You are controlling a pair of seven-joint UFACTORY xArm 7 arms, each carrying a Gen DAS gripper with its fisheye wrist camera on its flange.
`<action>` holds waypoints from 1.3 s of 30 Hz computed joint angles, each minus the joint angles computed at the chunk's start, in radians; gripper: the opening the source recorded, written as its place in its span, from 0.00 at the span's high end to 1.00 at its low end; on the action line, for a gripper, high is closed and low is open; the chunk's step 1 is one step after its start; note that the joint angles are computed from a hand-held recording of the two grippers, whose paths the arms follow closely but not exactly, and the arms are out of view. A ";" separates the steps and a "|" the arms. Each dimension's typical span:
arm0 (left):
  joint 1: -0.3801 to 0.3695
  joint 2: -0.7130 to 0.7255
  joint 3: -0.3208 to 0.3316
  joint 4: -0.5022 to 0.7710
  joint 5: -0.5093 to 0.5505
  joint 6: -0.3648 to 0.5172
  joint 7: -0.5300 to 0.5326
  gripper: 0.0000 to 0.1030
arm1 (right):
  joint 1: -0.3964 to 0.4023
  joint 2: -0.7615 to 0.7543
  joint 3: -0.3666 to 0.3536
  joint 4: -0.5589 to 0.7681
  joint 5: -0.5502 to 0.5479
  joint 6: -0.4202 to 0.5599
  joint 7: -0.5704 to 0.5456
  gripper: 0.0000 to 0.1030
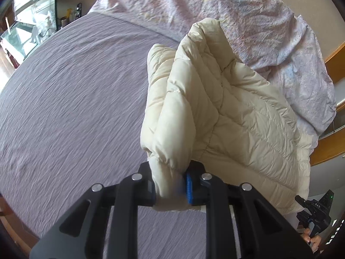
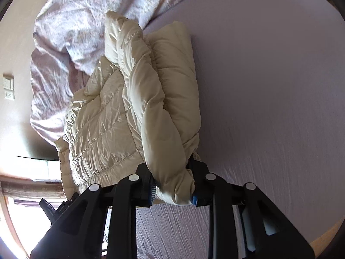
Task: Fold large clothes
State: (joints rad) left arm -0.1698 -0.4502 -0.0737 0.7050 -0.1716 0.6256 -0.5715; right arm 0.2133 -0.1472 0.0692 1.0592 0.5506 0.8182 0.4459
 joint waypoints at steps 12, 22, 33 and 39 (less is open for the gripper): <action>0.023 -0.049 -0.028 -0.031 0.056 0.068 -0.060 0.71 | 0.006 0.015 0.010 0.026 -0.028 0.027 0.019 0.73; 0.035 -0.063 -0.033 -0.027 0.109 0.128 -0.102 0.39 | -0.012 0.028 0.059 0.168 -0.488 0.134 0.198 0.40; 0.031 -0.190 -0.017 -0.104 0.090 0.136 -0.103 0.23 | 0.114 0.278 0.115 0.510 -0.651 0.101 0.112 0.41; 0.010 -0.205 -0.014 -0.131 0.051 0.119 -0.091 0.21 | 0.219 0.444 0.136 0.658 -0.573 0.111 -0.014 0.68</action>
State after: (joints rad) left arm -0.1593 -0.6549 -0.0880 0.5738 -0.1204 0.7451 -0.6628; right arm 0.4326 0.2968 0.2048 1.7175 -0.0228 0.9291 0.4322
